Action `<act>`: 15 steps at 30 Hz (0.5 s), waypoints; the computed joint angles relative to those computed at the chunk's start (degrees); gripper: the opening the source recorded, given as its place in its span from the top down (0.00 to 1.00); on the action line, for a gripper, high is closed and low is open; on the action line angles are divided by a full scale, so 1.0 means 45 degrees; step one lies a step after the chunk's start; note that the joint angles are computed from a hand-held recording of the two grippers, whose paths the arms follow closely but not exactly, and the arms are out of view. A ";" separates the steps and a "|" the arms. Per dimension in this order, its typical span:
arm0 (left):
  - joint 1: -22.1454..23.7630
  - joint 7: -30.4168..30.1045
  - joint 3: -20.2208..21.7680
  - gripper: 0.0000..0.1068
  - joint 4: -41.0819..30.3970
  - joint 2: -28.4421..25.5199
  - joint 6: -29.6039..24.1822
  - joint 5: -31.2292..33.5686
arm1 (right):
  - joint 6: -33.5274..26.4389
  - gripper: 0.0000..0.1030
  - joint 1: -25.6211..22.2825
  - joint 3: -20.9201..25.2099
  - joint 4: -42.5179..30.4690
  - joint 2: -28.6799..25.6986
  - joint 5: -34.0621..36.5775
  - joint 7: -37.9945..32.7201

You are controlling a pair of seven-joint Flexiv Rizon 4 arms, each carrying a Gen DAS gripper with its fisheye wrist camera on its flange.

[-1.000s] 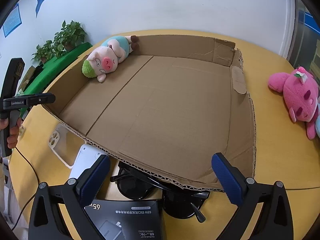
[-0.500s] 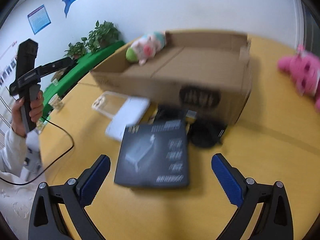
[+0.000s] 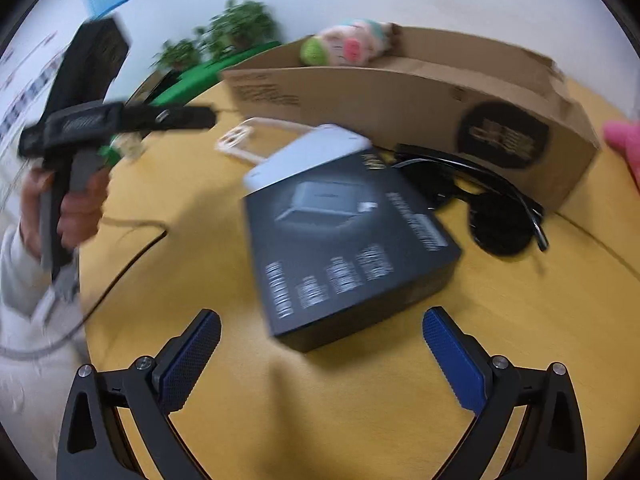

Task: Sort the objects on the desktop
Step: 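Move the right gripper to the black charger box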

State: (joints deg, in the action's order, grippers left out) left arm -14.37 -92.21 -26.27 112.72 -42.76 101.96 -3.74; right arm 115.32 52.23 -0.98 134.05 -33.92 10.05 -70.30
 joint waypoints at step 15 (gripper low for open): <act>-0.0017 0.4087 -0.2066 0.35 -0.2788 -0.2136 -0.4135 -0.1093 | -0.0083 0.03 0.1192 -0.1105 -0.0583 -0.0526 0.0335 -0.0066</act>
State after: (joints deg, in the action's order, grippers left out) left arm -14.45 -73.81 -35.56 100.18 -52.38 83.35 -8.66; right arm 114.95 57.59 -5.95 131.43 -36.28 11.56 -70.60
